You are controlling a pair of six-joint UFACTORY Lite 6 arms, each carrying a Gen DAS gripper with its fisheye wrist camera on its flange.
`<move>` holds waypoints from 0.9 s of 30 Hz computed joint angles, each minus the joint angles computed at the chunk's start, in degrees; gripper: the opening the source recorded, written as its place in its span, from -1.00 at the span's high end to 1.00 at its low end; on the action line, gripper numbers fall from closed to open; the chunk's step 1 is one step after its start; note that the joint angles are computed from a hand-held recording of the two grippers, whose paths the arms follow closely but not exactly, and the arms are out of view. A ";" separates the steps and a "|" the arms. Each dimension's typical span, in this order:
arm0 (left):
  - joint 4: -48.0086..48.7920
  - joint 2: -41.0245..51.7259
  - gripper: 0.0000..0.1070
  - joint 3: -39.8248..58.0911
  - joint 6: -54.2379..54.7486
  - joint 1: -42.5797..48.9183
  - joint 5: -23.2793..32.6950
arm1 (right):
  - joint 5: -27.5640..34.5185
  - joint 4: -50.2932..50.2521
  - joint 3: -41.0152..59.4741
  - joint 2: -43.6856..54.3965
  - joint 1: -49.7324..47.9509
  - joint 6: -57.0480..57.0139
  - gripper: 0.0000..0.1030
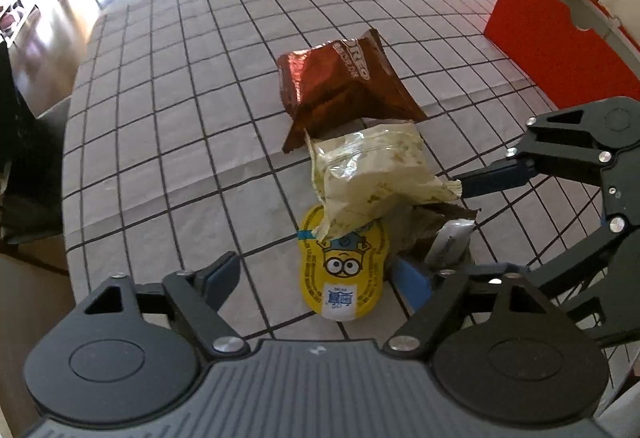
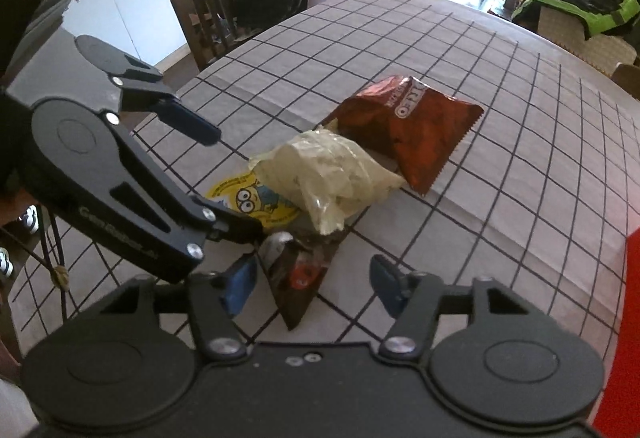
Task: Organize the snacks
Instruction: 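Grasp the small dark red packet with the right gripper while the left grasps the yellow minion cup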
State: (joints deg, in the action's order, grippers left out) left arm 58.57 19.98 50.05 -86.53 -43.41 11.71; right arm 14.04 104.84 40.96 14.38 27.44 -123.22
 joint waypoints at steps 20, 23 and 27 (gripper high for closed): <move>-6.47 5.52 0.03 6.32 8.67 -2.11 2.36 | 2.29 10.86 -1.81 0.20 -2.42 -12.76 0.42; -10.37 4.26 0.04 5.10 10.89 -1.50 1.46 | 2.79 9.98 -3.50 -1.89 -3.54 -10.99 0.45; -16.01 1.40 0.04 2.33 13.22 -0.81 -0.49 | 4.72 5.71 -5.57 -4.45 -6.22 -6.24 0.50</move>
